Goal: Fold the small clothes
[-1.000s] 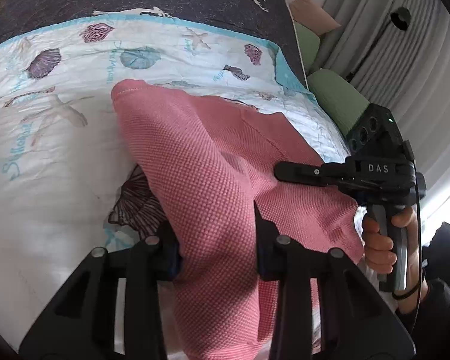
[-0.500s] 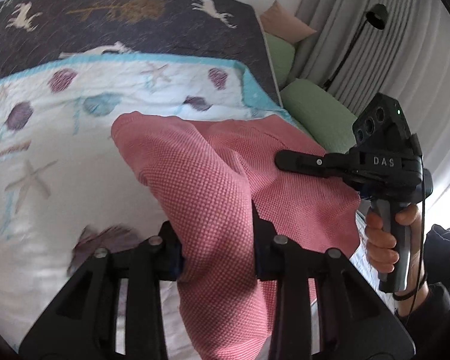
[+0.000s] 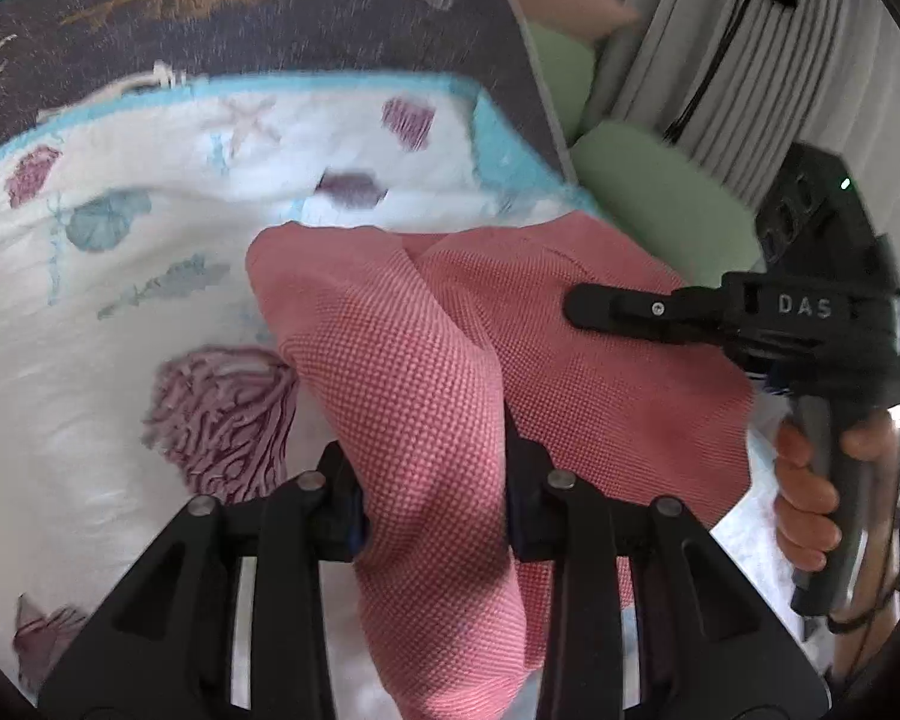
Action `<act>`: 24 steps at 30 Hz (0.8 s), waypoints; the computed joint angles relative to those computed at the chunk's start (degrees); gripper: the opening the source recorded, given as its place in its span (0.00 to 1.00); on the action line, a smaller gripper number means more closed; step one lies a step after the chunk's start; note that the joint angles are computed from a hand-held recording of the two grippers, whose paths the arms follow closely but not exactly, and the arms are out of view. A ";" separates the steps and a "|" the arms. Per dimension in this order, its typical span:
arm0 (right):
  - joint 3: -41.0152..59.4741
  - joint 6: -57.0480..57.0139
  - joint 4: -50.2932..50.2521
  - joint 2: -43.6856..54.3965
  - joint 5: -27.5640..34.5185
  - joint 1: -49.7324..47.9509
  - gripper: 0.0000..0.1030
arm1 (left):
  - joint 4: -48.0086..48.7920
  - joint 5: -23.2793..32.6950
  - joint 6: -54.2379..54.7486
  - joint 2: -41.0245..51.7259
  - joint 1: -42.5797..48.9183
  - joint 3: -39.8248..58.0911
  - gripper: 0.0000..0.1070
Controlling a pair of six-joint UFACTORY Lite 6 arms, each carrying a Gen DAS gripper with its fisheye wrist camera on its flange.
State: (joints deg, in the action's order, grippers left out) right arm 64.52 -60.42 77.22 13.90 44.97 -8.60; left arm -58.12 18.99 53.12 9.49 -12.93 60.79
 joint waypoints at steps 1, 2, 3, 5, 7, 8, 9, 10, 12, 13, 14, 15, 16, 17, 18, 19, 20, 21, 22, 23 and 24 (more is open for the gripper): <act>0.38 -0.66 0.90 2.23 -0.82 0.06 0.15 | 3.13 -0.65 -2.65 2.37 -0.65 1.03 0.33; 1.18 -1.99 1.14 4.84 -0.69 0.12 0.15 | 5.17 -1.61 -3.89 5.09 -1.23 1.50 0.35; 1.17 -3.33 2.12 7.00 -1.36 0.43 0.15 | 4.81 -1.93 -3.10 5.91 -1.39 1.29 0.37; 0.35 -5.72 5.78 10.83 -1.65 -0.02 0.15 | 2.00 0.13 0.98 5.96 -0.22 0.99 0.38; 1.42 -8.03 7.42 15.12 4.29 -3.09 0.16 | 1.14 4.10 0.70 7.25 1.70 2.55 0.39; 1.86 -8.61 8.53 17.09 7.50 -4.62 0.16 | 0.14 4.53 1.40 7.50 1.93 2.52 0.41; 1.65 -9.92 10.20 18.75 9.83 -5.72 0.16 | -1.23 4.41 2.82 7.28 1.97 1.97 0.41; 1.07 -10.60 11.44 19.02 10.33 -6.11 0.16 | -2.03 4.11 3.95 6.87 1.93 1.41 0.41; 0.18 -11.93 12.21 18.69 10.49 -6.09 0.16 | -2.96 3.34 5.06 6.18 1.72 0.44 0.42; -0.60 -11.60 12.15 17.50 9.30 -5.69 0.17 | -2.85 3.97 4.46 5.77 2.03 0.24 0.42; -1.04 -10.50 11.93 16.51 8.22 -5.27 0.19 | -2.06 5.14 3.38 6.14 2.56 1.06 0.43; -1.29 -7.43 10.38 14.80 6.67 -4.88 0.21 | -0.56 7.32 1.40 6.20 3.52 1.78 0.44; -1.78 -4.43 8.45 12.71 4.63 -4.42 0.28 | 1.65 10.00 -1.18 5.53 4.71 2.08 0.44; -3.61 -0.65 6.77 9.13 0.86 -3.69 0.34 | 3.68 12.02 -3.11 4.85 5.65 2.33 0.44; -6.95 1.76 5.78 3.41 -4.40 -2.91 0.34 | 6.22 13.11 -5.00 2.69 6.42 1.20 0.44; -9.49 1.80 3.48 -2.59 -7.43 -3.12 0.34 | 9.31 12.87 -7.10 -0.13 6.62 -0.65 0.44; -12.80 1.66 3.50 -8.59 -9.56 -3.48 0.34 | 14.62 11.74 -10.69 -4.52 6.53 -3.82 0.44; -15.66 3.54 2.36 -14.58 -9.88 -4.26 0.34 | 18.47 11.03 -13.56 -7.65 6.40 -6.16 0.44; -18.02 7.61 -0.83 -20.27 -10.81 -4.42 0.34 | 22.91 10.89 -16.87 -12.57 6.50 -9.43 0.44; -19.46 12.95 -6.39 -26.18 -9.61 -4.65 0.34 | 27.32 11.54 -20.65 -18.19 6.95 -12.64 0.43; -20.04 18.00 -11.53 -30.23 -8.85 -4.53 0.34 | 29.45 12.53 -22.35 -22.27 7.92 -14.64 0.41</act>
